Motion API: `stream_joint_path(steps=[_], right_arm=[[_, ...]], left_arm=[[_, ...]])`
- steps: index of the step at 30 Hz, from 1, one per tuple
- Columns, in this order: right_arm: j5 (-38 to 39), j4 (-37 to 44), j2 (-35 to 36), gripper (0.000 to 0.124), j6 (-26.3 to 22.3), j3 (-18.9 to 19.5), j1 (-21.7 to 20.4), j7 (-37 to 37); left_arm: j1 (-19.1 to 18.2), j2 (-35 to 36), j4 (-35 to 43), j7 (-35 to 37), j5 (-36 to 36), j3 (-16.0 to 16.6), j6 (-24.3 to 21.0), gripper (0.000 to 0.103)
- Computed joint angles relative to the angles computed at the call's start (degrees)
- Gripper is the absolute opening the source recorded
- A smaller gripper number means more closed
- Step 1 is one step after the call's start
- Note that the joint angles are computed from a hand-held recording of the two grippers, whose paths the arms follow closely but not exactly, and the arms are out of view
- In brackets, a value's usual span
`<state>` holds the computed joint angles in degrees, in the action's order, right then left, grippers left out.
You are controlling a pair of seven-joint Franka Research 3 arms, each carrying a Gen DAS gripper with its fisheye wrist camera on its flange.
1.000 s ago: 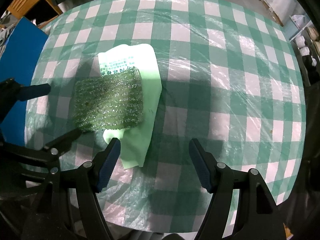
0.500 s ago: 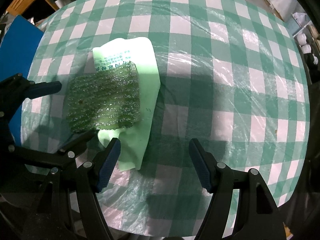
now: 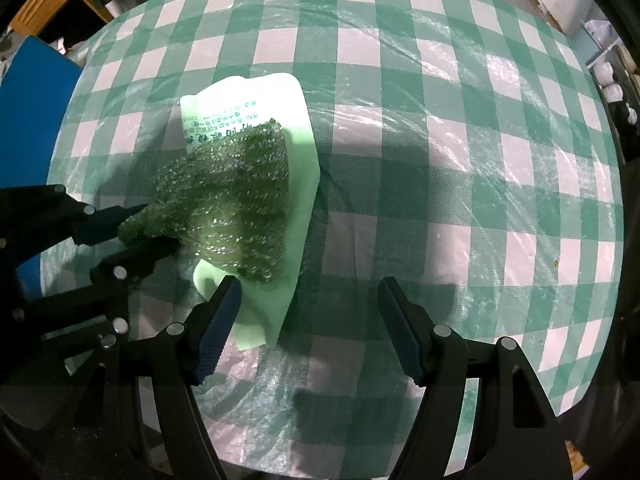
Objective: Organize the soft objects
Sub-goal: 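Close the left gripper on the green glittery scrubber pad and lift it, then grasp the light green cloth with the right gripper while the left holds the scrubber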
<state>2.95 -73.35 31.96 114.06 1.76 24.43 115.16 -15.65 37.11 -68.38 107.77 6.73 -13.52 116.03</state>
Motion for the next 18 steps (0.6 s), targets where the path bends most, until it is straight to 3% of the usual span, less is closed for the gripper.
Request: stream_joint_path(steps=[4,18], right_arm=[[-0.14,0.96,0.62,0.071,-0.27,-0.14,0.06,0.33],[2.03,4.9,3.05,0.071,1.28,0.49,0.3,1.15]], left_arm=[[1.01,-3.79,-5.18,-0.8,0.03,0.17,2.82,0.014],[3.83,-8.35,-10.81,-4.41,1.51,1.34,4.56,0.014]])
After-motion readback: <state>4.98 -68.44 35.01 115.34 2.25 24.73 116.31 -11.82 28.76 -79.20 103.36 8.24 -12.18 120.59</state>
